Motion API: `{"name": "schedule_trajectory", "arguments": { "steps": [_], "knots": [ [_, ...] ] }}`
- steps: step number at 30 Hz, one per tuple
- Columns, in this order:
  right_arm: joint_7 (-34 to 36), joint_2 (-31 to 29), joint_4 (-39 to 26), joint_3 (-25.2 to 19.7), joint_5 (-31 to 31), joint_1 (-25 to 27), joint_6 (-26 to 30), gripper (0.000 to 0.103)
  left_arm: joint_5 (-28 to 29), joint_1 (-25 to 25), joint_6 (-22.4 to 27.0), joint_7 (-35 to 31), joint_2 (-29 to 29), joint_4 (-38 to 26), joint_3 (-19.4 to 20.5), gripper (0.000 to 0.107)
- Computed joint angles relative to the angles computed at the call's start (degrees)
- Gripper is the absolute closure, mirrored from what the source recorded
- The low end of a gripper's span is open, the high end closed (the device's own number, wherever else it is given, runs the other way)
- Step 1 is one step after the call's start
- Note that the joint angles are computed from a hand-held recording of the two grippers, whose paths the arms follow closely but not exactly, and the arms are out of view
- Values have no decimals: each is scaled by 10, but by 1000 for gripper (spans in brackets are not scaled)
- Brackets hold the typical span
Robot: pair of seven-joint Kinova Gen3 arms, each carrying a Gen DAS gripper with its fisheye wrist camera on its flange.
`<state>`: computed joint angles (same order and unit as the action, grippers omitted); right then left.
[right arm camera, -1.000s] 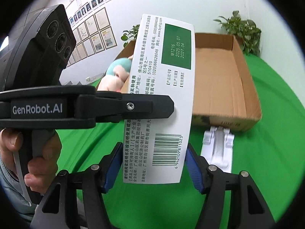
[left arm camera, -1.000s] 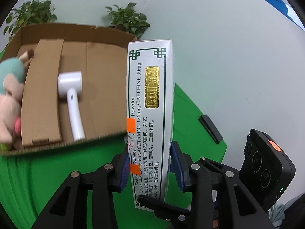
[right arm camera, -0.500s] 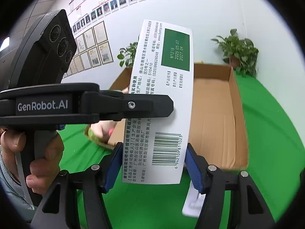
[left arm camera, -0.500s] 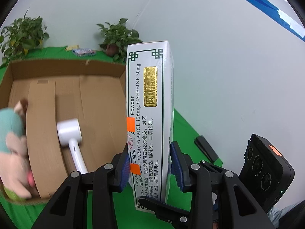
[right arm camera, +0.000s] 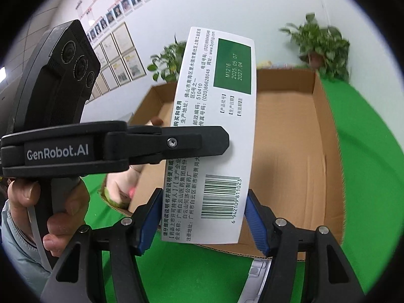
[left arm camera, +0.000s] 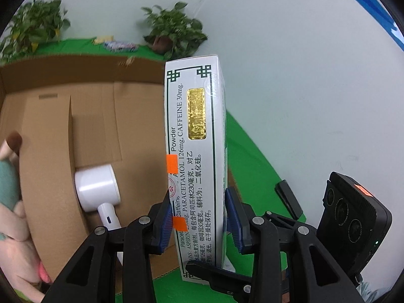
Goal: Organize objects
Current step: 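Lower the medicine box into the tray beside the hair dryer and release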
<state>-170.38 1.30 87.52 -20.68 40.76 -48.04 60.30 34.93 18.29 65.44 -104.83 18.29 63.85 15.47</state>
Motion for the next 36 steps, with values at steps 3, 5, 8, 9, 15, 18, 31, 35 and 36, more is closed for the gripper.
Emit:
{"name": "schedule_trajectory", "arguments": {
  "steps": [3,5,8,9,15,18,31,35,36],
  "knots": [
    [14,2,21,12,-45,18,-41,41,-12,7,-2,15,24,3,-4,72],
    [26,5,30,18,-69,27,-59,41,-20,11,-3,25,39,3,-5,72],
    [41,6,47,26,-99,41,-84,41,-24,12,-3,38,60,4,-3,72],
    [44,7,52,27,-106,43,-88,41,-28,14,-2,40,64,2,-3,72],
    [70,10,70,36,-148,61,-109,41,-65,36,-9,71,80,-2,-7,69],
    [86,13,74,40,-166,68,-117,41,-87,48,-9,95,85,-7,-12,67],
    [58,49,22,40,-109,20,-4,42,-168,70,17,162,50,-15,-26,62],
    [61,69,-3,43,-95,-6,39,41,-162,48,9,155,17,15,-30,62],
    [70,75,-13,44,-98,-10,50,40,-162,42,6,150,9,22,-30,62]
  ]
}}
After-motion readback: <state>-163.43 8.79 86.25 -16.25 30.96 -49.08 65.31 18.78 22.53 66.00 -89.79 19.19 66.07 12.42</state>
